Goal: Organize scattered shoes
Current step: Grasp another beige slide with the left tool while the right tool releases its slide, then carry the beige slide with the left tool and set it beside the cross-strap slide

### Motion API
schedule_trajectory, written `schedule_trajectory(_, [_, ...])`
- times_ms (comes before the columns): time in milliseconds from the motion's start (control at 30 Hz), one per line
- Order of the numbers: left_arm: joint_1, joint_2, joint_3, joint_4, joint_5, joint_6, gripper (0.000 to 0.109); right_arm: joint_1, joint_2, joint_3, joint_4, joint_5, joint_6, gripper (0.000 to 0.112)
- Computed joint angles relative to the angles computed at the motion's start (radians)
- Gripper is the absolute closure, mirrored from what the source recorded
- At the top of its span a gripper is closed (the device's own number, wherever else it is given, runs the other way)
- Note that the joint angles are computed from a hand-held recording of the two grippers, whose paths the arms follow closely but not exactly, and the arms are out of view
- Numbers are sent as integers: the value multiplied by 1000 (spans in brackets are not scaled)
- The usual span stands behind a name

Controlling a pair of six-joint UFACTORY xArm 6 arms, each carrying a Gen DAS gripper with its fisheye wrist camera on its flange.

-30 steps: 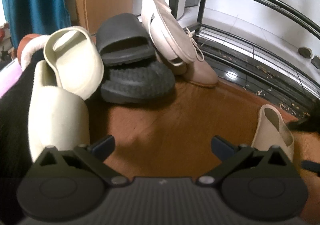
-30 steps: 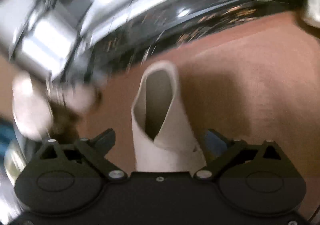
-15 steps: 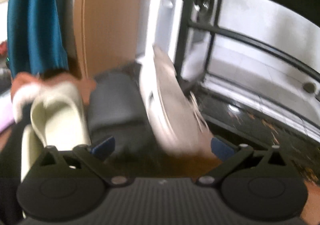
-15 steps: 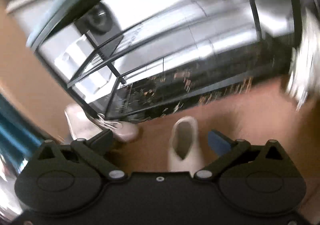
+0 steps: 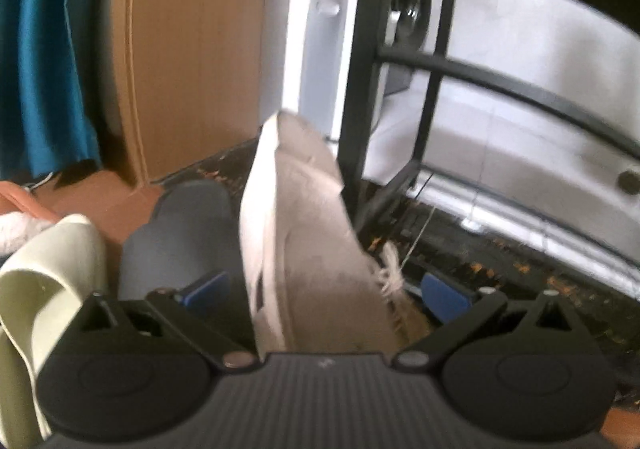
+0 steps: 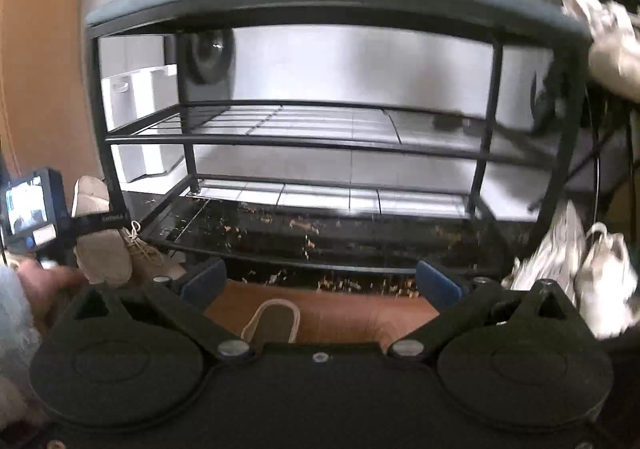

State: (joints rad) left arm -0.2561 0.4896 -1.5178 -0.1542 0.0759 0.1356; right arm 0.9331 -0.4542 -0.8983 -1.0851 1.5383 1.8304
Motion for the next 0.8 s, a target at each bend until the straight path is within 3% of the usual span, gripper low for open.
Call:
schedule_trajectory(200, [18,29,-42,340,41,-246,10,-9,-30,24,29,-40,33,9])
schedule_trajectory(267, [23,30,-57,415,66,-329,15,-10,-29,26,32,-45,33,9])
schedule_trajectory(333, [33,31,-69,501,84,-433,32,-11,-27,26,35,-50,34,9])
schedule_trajectory(400, [36,21,-55,454,78,-399,37,-6,-26,26,38,-48,43,9])
schedule_trajectory(533, [33,-18,-10,220,64,-174,47,-7,-33,31,41,-61,58,9])
schedule_trajectory(800, [27,-57,23,99,70,-21,58,-7,-35,30,41,-71,66,9])
